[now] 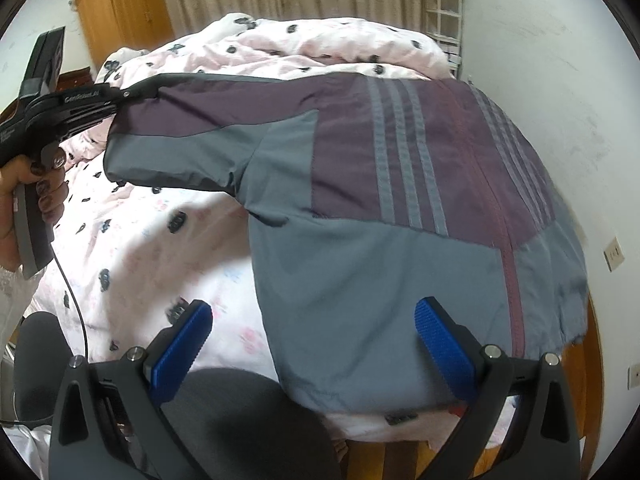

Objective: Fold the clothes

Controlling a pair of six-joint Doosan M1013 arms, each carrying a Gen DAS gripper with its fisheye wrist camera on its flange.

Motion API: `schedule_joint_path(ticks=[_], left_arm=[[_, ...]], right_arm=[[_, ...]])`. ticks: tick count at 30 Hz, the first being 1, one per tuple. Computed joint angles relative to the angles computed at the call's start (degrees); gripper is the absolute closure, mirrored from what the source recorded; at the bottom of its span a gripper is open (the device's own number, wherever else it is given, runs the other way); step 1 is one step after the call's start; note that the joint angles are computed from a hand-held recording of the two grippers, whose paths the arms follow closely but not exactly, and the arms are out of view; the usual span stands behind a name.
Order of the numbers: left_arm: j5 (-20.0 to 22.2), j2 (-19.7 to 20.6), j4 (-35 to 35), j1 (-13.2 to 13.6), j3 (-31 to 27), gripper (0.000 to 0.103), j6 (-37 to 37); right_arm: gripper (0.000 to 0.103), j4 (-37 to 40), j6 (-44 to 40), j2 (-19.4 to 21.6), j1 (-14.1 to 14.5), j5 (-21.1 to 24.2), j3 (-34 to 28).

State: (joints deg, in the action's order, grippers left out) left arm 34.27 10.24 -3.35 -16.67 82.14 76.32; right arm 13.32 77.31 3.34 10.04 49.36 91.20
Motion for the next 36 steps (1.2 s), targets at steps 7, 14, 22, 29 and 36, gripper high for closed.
schedule_joint_path(ticks=[7, 14, 22, 29, 36], left_arm=[[2.0, -0.3, 4.2, 3.9, -0.5, 0.099, -2.0], [3.8, -2.4, 11.1, 9.2, 1.9, 0.099, -6.8], [6.1, -5.5, 21.0, 15.2, 5.5, 0.099, -12.1], [8.5, -5.8, 27.0, 19.3, 7.7, 0.099, -15.6], [9.9, -4.9, 29.2, 19.8, 10.4, 0.084, -17.7]], right_arm=[[0.000, -3.3, 4.1, 4.2, 6.4, -0.1, -5.5], [0.000, 0.1, 1.0, 7.9, 11.2, 1.8, -9.7], [0.000, 1.3, -1.6, 11.0, 15.6, 3.0, -12.7], [0.000, 1.9, -2.5, 13.3, 18.0, 4.2, -14.2], [0.000, -1.2, -0.6, 13.7, 19.2, 4.3, -13.6]])
